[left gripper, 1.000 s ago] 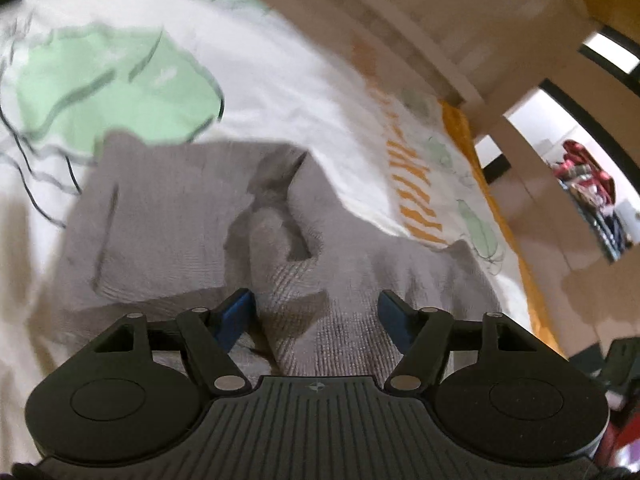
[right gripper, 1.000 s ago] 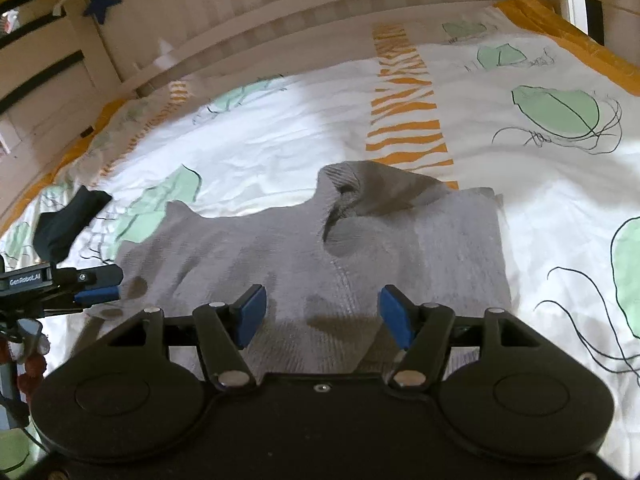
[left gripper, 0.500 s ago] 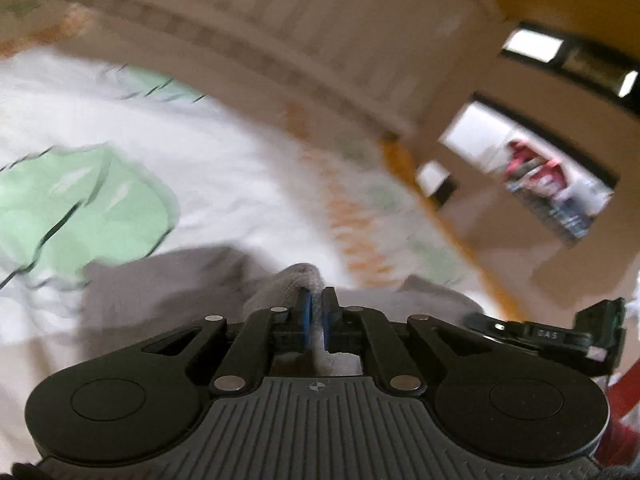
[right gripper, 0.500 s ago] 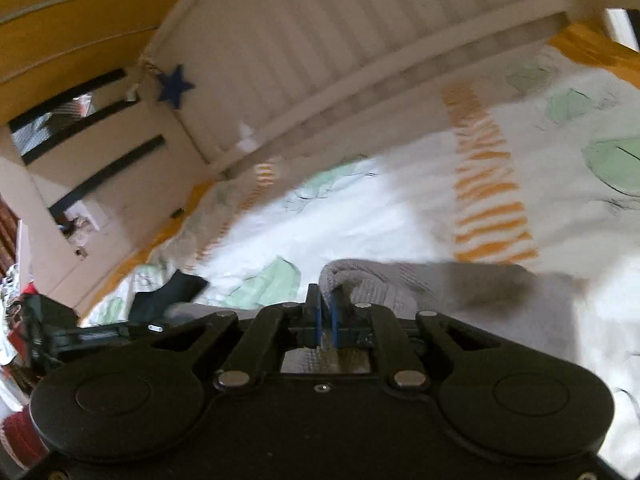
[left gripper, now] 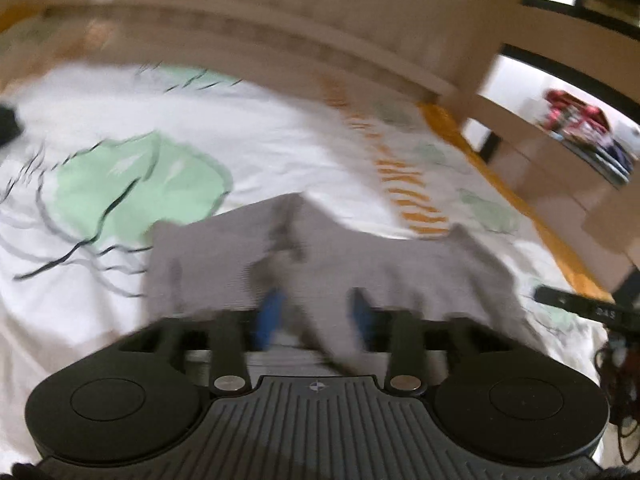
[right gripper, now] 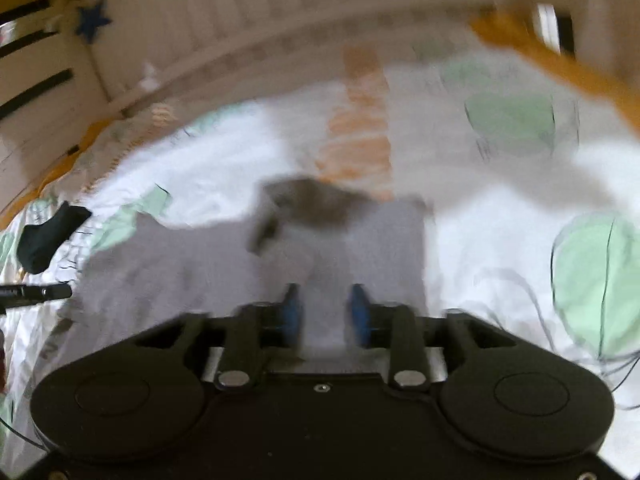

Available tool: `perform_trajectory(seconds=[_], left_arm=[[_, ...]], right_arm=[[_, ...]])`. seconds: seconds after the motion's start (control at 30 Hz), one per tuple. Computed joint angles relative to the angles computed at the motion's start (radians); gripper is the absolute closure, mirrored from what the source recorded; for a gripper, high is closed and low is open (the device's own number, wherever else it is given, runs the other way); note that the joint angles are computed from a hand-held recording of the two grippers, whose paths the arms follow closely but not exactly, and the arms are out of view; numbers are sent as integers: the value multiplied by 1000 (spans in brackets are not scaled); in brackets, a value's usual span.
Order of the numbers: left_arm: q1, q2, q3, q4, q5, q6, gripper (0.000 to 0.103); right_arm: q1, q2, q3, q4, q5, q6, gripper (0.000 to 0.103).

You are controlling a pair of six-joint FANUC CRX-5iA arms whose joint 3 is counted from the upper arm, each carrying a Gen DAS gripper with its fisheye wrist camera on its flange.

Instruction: Fold large clothes

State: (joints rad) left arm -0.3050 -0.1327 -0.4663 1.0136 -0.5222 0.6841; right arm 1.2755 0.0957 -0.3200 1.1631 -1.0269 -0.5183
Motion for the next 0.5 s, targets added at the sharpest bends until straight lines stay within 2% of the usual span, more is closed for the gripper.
perform_trajectory(seconds=[0.07, 0.13, 0.2, 0.33, 0.37, 0.4, 0.5], left_arm=[[-32, -2, 1, -1, -13, -27, 48], [-53, 14, 33, -103, -41, 26, 46], [-69, 34, 70, -242, -68, 109, 46], [-94, 68, 106, -432, -109, 240, 45], [-103, 65, 104, -467, -95, 257, 43], [-112, 48, 72, -462, -50, 221, 42], [-118, 44, 80, -510, -48, 225, 36]], right_arm=[[13, 22, 32, 37, 22, 33, 51], [17, 48, 69, 34, 72, 82, 51], [23, 92, 131, -25, 105, 169, 51], [52, 210, 292, -221, 12, 413, 51], [55, 236, 332, -282, -18, 473, 51], [64, 256, 350, -304, -46, 500, 51], [79, 266, 338, -260, -70, 475, 50]])
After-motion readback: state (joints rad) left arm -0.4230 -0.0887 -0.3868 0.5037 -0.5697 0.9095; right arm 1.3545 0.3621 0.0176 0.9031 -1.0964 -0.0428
